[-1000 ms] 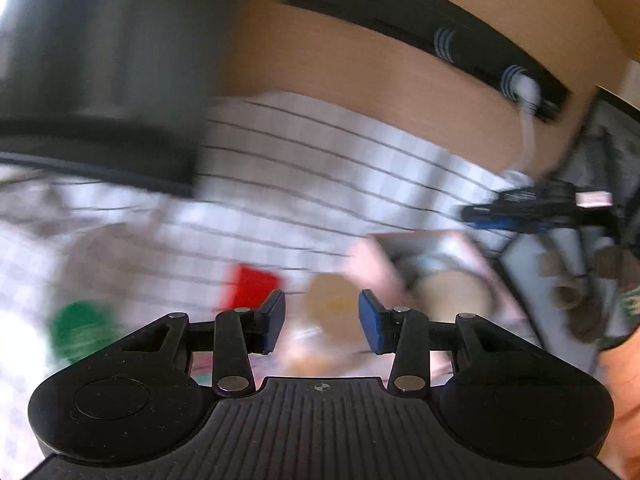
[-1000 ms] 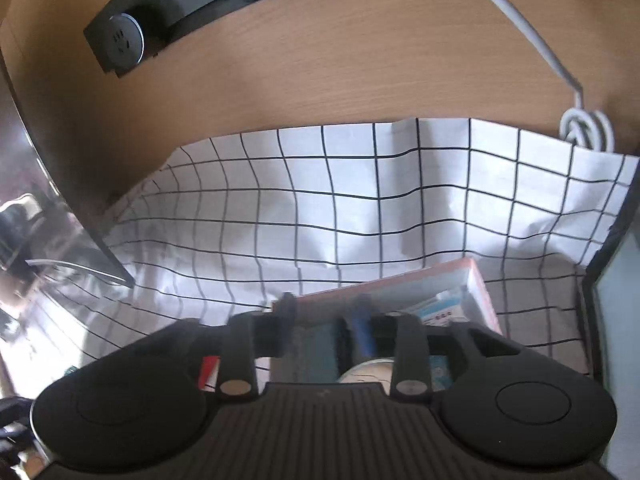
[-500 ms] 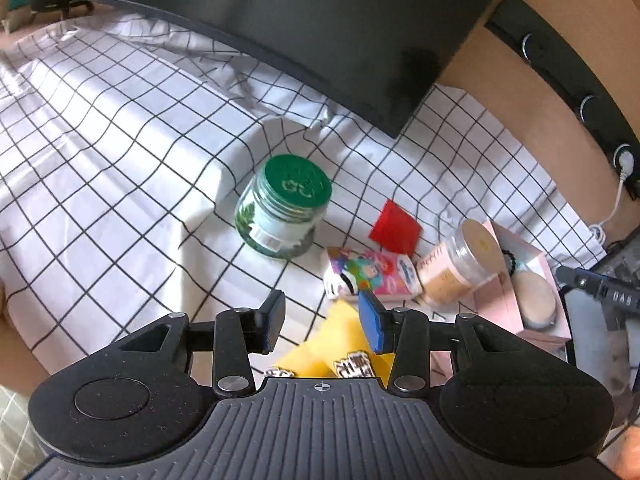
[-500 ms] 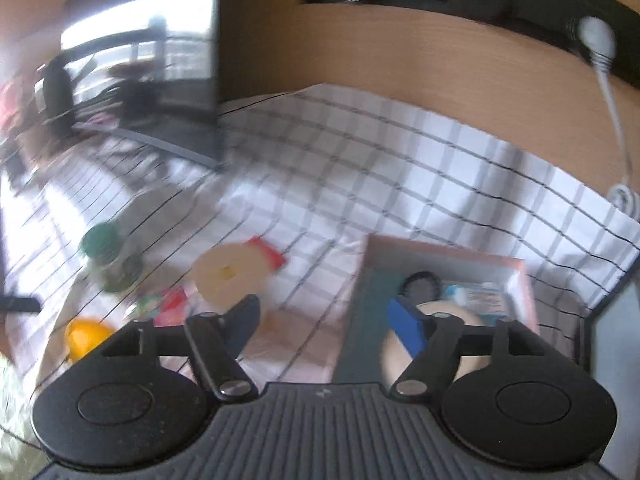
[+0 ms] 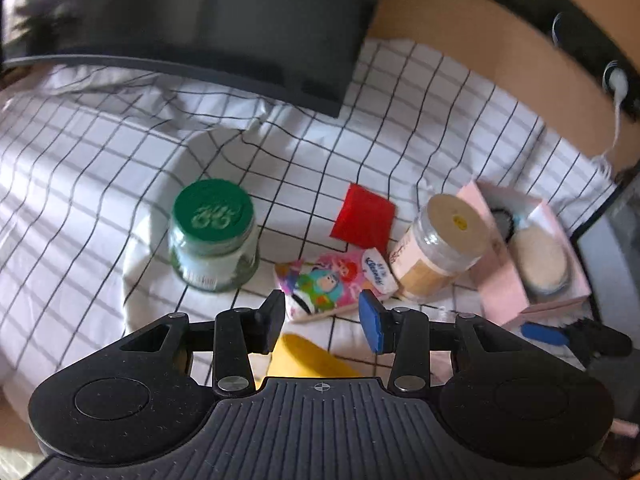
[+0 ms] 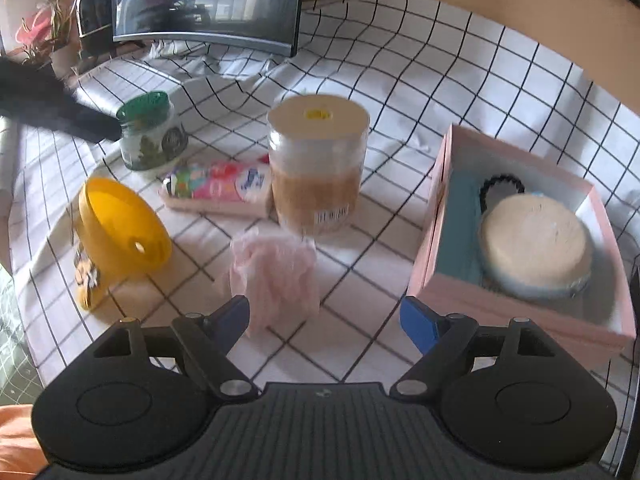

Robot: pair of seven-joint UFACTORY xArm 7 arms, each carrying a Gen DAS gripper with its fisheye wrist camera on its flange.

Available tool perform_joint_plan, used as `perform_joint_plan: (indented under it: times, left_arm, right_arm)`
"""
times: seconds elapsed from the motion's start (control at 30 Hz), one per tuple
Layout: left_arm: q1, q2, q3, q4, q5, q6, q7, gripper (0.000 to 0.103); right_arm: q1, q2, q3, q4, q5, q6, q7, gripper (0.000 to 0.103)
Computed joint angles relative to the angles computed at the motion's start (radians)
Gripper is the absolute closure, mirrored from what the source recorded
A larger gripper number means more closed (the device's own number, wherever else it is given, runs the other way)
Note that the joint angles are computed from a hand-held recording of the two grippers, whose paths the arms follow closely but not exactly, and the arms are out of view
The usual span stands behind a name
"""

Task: Organize soft objects
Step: 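Grasp the yellow silicone item with the left tool and lift it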

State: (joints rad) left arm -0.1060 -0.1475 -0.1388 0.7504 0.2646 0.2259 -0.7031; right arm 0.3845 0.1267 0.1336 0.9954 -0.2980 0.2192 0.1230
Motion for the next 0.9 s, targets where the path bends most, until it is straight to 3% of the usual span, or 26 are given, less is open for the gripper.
perform_joint_plan:
  times: [0.07,0.23,0.43,0.53,0.7,0.9]
  left_arm:
    - [-0.036,0.036,0.031,0.035,-0.081,0.04,0.12,0.059]
    - [-0.077,0.029,0.064,0.029,-0.257,0.121,0.245,0.059]
    - [-0.046,0.167,0.046,0.2,-0.077,0.322,0.181,0.059]
    - [-0.057,0.207,0.051,0.248,-0.098,0.437,0.231,0.059]
    - [-0.063,0.168,0.051,0.192,-0.22,0.436,0.318,0.055]
    - [-0.059,0.139,0.059,0.143,-0.291,0.389,0.32,0.059]
  right_arm:
    - [0.003,-0.011,-0.007,-0.027,-0.012,-0.013,0.023,0.02]
    - [-0.014,-0.012,-0.005,-0.058,0.014,0.011,0.044,0.019]
    - [-0.022,0.008,0.006,-0.065,0.052,0.021,0.015,0.019]
    - [-0.006,0.017,-0.004,-0.065,0.014,0.016,0.026,0.014]
    - [0.001,0.029,-0.007,-0.076,0.015,-0.016,0.025,0.0]
    - [0.007,0.04,-0.015,-0.069,0.006,-0.032,0.029,0.0]
